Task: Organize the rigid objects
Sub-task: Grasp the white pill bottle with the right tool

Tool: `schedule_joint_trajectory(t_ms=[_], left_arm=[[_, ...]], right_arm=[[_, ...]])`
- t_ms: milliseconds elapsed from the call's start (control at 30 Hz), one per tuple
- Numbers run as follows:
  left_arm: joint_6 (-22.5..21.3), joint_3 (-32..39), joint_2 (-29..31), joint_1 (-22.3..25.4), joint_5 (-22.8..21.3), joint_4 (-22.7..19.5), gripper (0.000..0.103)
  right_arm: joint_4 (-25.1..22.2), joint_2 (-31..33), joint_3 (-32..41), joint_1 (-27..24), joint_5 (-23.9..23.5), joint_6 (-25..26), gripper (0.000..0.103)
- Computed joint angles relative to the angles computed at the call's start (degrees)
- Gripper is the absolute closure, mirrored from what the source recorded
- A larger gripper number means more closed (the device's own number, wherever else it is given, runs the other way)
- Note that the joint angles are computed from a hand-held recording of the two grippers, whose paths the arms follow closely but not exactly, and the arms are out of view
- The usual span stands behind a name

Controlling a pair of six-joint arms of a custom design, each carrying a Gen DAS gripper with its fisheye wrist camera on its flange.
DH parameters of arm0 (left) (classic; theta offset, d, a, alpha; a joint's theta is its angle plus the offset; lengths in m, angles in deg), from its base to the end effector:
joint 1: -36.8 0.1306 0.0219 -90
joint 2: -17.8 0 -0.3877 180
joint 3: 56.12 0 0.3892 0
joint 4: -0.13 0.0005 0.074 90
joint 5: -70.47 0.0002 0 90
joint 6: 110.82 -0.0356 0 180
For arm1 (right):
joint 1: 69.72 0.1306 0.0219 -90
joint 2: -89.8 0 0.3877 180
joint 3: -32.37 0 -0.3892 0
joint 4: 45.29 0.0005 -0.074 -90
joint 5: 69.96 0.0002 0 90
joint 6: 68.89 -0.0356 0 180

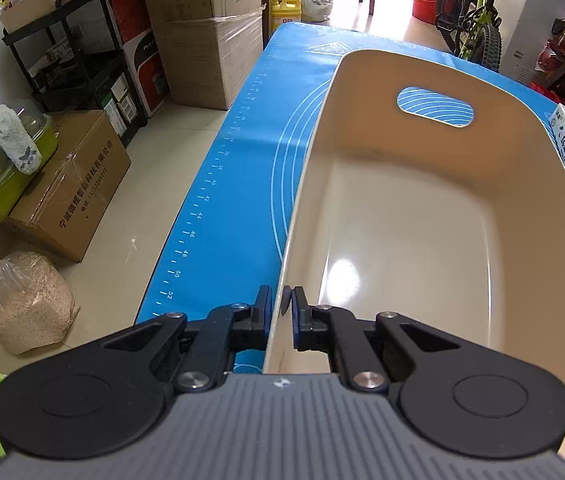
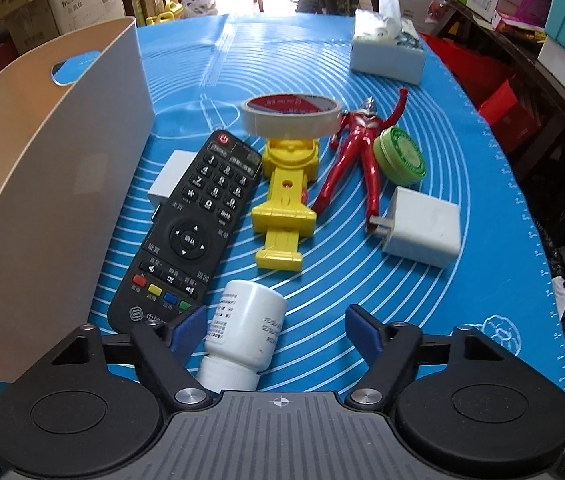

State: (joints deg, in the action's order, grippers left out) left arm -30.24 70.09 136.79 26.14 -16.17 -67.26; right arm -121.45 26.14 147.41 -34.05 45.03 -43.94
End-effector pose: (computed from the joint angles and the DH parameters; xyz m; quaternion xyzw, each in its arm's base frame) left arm 0.6385 -0.1228 0.4235 0.1758 0.9498 -0.0311 0.2570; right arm 0.5013 0.3407 0.3654 0.2690 0.9328 -0.0551 0.2336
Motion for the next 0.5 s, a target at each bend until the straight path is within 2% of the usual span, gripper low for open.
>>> schedule_joint_trajectory(t_ms=[100,200,267,500], left_arm=[[0.0,0.3,0.2,0.1,0.2,-0.1,0.091],[-0.2,0.1,0.1,0.1,0.2,0.1,0.091],[0.1,0.2,0.3,0.2,0.6,0.0,0.091],[0.5,0.5,0.5,0.4,1.1,-0.3,0.091]], right_arm=[[0.1,0.4,0.2,-0.1,-0.3,0.2,0.031],[-0.5,1.2,1.1,-0.1,-0.8,1.1,0.043],[-0.4,1.3,1.1,-0.2,-1.3,1.8,0.056],[0.2,0.8,0.9,0.3,0.6,2.7,0.059]])
